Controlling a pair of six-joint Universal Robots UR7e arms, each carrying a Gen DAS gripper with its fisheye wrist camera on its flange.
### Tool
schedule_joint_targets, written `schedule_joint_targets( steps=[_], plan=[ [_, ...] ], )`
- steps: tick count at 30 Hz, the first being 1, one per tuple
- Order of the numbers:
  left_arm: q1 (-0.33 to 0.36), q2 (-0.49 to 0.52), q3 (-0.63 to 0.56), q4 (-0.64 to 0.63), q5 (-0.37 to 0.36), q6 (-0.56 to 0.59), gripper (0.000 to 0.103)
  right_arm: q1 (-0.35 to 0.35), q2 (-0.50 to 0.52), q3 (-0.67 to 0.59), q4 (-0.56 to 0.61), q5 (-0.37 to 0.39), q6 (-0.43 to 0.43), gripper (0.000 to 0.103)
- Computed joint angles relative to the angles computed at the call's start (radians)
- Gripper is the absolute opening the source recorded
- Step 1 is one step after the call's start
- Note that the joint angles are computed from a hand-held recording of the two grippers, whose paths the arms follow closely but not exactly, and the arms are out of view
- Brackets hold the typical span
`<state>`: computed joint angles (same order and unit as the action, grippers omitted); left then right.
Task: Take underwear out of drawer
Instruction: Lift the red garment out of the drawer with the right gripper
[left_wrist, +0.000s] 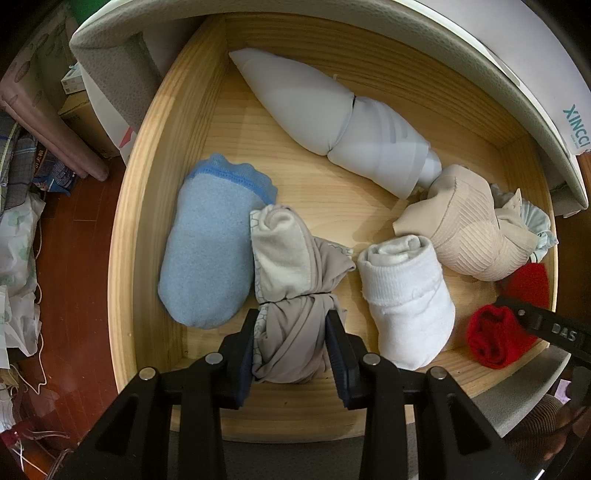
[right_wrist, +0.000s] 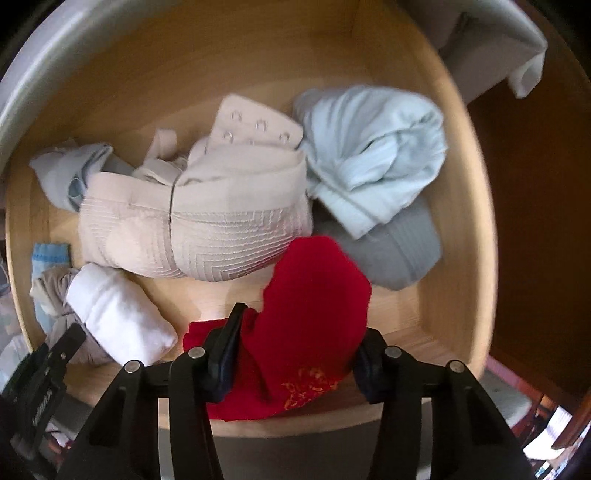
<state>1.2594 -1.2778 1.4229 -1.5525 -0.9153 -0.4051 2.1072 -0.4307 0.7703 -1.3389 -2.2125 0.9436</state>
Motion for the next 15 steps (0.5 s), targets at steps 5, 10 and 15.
schedule_joint_targets(
  steps=[5, 10, 15],
  plan=[
    [-0.001, 0.001, 0.0, 0.001, 0.001, -0.001, 0.035, 0.046, -0.026, 0.014, 0.006, -0.095, -0.08, 0.047],
    [0.0, -0.002, 0.0, -0.002, -0.002, -0.002, 0.035, 0.09, -0.075, 0.091, -0.003, -0.237, -0.14, 0.047],
    [-0.009, -0.005, 0.007, 0.0, 0.01, -0.001, 0.035, 0.097, -0.152, 0.21, -0.094, -0.219, -0.178, 0.047]
  ],
)
